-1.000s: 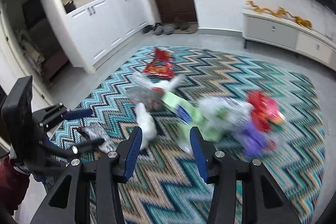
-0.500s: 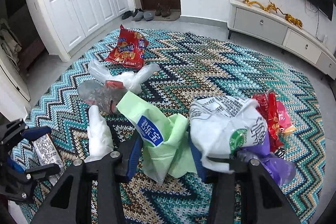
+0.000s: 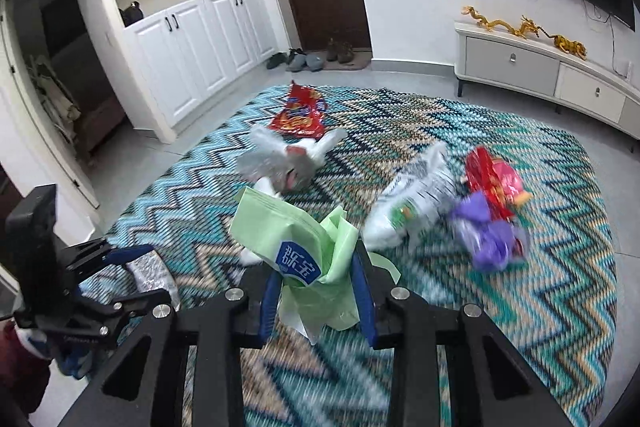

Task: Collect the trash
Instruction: 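Carry both items to the trash bin and open both tools to drop them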

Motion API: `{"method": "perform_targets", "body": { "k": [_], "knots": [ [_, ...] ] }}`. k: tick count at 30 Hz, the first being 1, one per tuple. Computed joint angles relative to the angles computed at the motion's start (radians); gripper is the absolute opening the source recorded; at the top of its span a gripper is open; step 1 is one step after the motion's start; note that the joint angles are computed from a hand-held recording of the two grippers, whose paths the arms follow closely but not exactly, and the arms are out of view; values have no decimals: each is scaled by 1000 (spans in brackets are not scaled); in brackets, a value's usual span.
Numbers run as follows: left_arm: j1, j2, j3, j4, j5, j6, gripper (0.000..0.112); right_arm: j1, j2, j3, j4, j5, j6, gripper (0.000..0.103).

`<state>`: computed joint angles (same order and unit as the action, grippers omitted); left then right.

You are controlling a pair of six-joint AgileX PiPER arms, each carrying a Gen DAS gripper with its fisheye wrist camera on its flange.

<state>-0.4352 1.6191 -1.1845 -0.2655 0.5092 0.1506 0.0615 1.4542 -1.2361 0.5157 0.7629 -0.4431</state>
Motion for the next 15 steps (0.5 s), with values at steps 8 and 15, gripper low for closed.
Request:
{"method": "perform_targets", "body": {
  "k": [8,15],
  "knots": [
    [-19,-145,122,180,-57,-323,80,-77,-154,116,78,29,-76,31],
    [-40,-160,127,308,-10,-388,80,-179,-223,171,154,70,-150,31]
  ]
}}
